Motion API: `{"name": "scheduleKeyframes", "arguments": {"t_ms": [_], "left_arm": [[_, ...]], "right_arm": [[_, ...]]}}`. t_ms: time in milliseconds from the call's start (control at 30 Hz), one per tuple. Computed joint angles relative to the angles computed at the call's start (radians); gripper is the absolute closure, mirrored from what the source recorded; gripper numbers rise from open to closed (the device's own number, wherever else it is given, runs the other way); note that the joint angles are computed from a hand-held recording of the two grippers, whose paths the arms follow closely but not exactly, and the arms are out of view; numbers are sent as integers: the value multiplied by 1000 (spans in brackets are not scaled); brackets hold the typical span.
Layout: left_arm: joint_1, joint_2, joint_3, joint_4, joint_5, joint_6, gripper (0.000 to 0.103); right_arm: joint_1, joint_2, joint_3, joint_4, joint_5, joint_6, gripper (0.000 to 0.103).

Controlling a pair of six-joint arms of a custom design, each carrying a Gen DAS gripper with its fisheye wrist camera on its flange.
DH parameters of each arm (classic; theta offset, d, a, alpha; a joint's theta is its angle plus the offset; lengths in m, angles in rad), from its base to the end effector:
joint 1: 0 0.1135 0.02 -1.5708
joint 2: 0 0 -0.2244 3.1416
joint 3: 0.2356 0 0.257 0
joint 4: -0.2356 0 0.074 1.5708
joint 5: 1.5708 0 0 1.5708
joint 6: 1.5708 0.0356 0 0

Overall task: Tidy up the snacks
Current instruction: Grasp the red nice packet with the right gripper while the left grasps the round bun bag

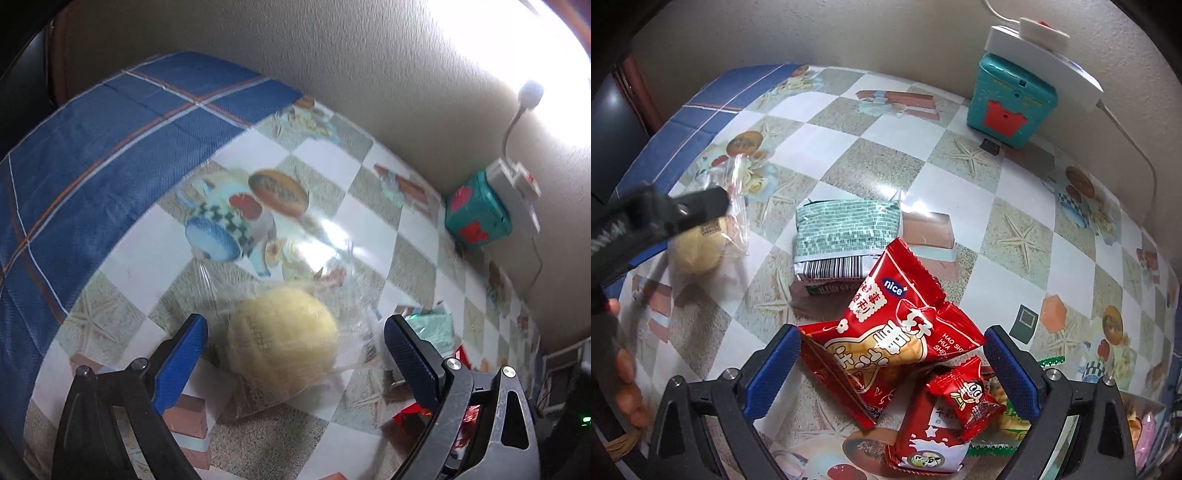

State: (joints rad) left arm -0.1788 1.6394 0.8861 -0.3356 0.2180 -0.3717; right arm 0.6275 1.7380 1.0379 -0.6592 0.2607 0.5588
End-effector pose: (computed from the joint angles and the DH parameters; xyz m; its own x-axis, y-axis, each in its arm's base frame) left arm 0.3028 -0.0626 0.1138 -0.9113 -0.1956 -0.3622 -0.0630 0.9358 -0.3469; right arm 0.2562 0.1745 0.1137 -0.9486 -0.0552 -0.3116 -0.0242 0.9944 -0.1024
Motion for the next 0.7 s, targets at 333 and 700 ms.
{"name": "scheduleKeyframes", "arguments": {"t_ms": [333, 700], "left_arm": [[38, -21, -40, 42, 19, -30, 7], [61, -31, -50, 67, 31, -53, 7]], "right_arm": [[37, 35, 4, 6, -4, -10, 2], [39, 76, 28, 23, -2, -17, 2]]}}
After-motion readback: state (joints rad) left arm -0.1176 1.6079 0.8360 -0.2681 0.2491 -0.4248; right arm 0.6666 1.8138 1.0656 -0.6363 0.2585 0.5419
